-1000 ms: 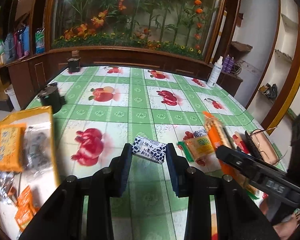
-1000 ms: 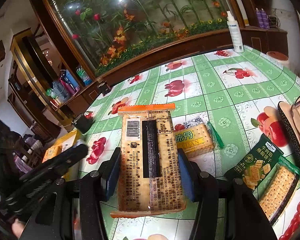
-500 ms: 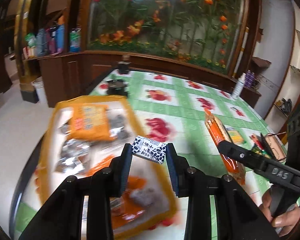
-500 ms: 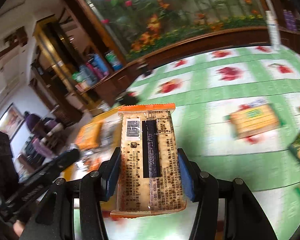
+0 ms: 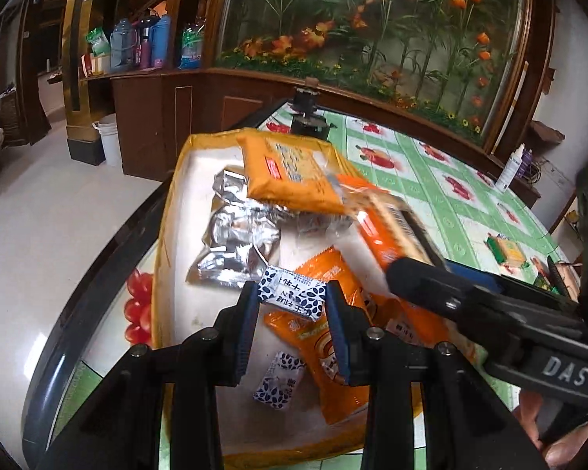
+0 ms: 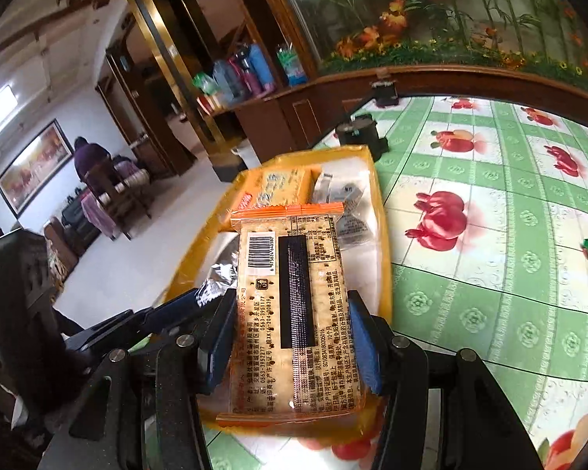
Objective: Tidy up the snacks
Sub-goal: 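Lower the black-and-white packet and cracker pack into the tray with both grippers, then move both grippers back to the cracker packs beside the glasses case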
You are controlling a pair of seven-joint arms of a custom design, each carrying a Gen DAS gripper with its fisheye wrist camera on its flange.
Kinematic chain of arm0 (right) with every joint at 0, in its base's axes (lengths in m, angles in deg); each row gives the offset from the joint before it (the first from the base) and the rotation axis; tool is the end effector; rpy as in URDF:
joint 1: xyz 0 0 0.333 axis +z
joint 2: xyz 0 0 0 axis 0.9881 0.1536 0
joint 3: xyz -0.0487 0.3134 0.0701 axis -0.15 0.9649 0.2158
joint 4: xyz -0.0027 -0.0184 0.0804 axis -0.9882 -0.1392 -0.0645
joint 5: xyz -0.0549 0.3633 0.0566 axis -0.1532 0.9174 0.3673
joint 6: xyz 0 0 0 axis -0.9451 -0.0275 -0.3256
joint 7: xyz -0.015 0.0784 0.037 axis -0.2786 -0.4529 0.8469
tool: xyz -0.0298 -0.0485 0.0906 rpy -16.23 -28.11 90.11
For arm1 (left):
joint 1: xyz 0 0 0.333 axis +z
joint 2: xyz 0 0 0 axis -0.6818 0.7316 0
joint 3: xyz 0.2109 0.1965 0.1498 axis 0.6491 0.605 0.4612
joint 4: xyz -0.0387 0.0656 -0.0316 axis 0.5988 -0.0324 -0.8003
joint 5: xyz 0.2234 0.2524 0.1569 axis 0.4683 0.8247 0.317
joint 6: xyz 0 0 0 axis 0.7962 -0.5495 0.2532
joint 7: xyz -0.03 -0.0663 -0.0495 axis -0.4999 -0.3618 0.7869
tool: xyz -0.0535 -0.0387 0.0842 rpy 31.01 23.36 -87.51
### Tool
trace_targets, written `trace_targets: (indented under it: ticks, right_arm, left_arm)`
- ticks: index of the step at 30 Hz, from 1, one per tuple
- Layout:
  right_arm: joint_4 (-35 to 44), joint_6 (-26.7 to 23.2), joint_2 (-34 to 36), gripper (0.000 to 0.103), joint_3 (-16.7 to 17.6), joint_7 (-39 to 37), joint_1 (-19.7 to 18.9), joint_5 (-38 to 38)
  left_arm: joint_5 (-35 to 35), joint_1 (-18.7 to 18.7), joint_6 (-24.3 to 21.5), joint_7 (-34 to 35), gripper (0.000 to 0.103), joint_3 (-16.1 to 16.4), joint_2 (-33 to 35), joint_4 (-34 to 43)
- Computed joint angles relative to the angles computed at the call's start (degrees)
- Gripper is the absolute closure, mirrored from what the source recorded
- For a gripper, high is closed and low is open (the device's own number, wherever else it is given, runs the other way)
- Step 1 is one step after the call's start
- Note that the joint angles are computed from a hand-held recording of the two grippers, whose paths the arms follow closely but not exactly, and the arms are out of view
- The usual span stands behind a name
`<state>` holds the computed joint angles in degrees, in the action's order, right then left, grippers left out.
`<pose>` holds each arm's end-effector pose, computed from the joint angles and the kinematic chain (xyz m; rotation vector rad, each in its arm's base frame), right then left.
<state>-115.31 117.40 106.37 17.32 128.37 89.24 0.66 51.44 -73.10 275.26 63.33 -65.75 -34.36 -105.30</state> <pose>0.5515 0.2407 0.3003 -1.6749 1.5015 -0.2809 0.5365 -0.2745 0.2936 -1.7084 1.9123 -1.0398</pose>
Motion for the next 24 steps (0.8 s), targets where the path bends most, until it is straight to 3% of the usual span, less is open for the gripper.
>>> trace_targets:
  ticks: [2, 3, 6, 9, 13, 15, 17, 19, 24]
  right_arm:
    - [1.6, -1.8, 1.1, 0.045, 1.1, 0.5, -1.2, -1.0]
    - [2.5, -2.7, 1.9, 0.045, 1.9, 0.6, -1.9, -1.6]
    - [3.5, -3.2, 3.5, 0.045, 4.8, 1.4, -5.1, -3.4]
    - [4.1, -3.2, 4.2, 0.044, 5.4, 1.0, -5.6, -4.0]
    - [4.0, -2.4, 4.4, 0.044, 5.2, 0.6, -5.5, -4.1]
    - [4.0, -2.2, 4.5, 0.042, 5.8, 0.7, -6.3, -4.9]
    - [3.8, -1.1, 4.7, 0.036, 6.4, 1.0, -7.2, -5.9]
    - [3.1, 0.8, 4.3, 0.032, 5.9, 1.2, -7.0, -6.4]
    - [0.5, 6.1, 2.5, 0.032, 2.6, 2.6, -5.1, -6.6]
  left_arm:
    - [6.6, 5.0, -0.3, -5.3, 0.07, -3.8, 0.3, -0.1]
    - [5.0, 6.0, -0.6, -3.5, 0.07, -5.1, 0.4, 0.2]
    - [6.2, 5.9, -2.0, -4.8, 0.07, -4.7, 0.6, 0.7]
    - [7.6, 6.7, -2.9, -6.6, 0.07, -5.0, 0.8, 0.9]
    - [5.9, 1.8, -3.6, -6.4, 0.066, -0.5, 0.5, 1.0]
    - [5.3, -0.2, -4.2, -5.8, 0.055, 1.2, 0.5, 1.2]
    - [1.4, -5.9, -4.5, -4.0, 0.038, 6.3, 0.6, 1.5]
    - [0.4, -8.4, -4.0, -3.6, 0.036, 8.4, 0.5, 1.2]
    - [-0.7, -8.1, -3.7, -2.0, 0.036, 7.7, -1.0, 0.2]
